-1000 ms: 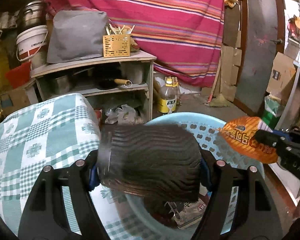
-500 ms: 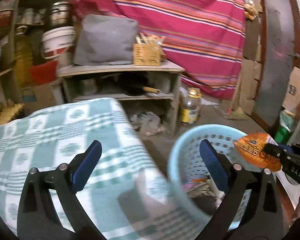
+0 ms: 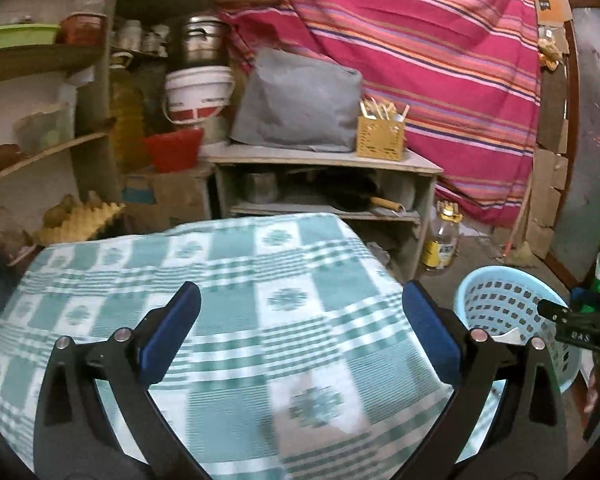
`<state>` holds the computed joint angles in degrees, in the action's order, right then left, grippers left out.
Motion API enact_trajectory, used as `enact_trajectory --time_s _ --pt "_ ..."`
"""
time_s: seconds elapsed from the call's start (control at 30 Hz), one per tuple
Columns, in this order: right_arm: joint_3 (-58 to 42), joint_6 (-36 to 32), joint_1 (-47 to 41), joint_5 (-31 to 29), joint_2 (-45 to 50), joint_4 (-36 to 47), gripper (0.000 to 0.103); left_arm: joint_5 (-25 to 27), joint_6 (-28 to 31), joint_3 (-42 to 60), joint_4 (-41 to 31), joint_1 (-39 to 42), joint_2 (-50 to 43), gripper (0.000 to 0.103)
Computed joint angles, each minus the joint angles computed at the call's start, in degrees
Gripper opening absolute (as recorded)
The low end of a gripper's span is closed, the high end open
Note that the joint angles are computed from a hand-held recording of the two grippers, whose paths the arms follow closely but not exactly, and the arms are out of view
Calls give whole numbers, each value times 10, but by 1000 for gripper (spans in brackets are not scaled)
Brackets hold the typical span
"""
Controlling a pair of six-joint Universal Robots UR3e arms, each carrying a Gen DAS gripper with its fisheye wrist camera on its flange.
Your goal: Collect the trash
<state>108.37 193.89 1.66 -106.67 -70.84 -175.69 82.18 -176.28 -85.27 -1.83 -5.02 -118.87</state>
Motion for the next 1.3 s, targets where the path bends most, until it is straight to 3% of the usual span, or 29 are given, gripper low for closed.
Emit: enact_trajectory --time_s 0.23,0.43,0.63,0.77,0.9,1.1,1.3 --pt "-8 23 66 -56 6 -11 98 -68 24 -183 88 101 126 98" --pt "-6 69 166 -89 19 -60 98 -129 57 -314 135 200 207 98" --pt "-83 80 306 -179 110 -114 98 -168 75 -451 221 289 261 98" --pt "-141 103 361 -187 161 -111 98 -201 92 -552 281 361 286 98" --pt "-216 103 407 -207 217 -95 98 -234 113 -617 312 425 304 98" --pt "-272 104 445 -244 262 -89 98 -231 145 -681 396 473 275 98" --pt "-291 100 448 -252 278 -86 98 -225 135 -659 389 464 255 98"
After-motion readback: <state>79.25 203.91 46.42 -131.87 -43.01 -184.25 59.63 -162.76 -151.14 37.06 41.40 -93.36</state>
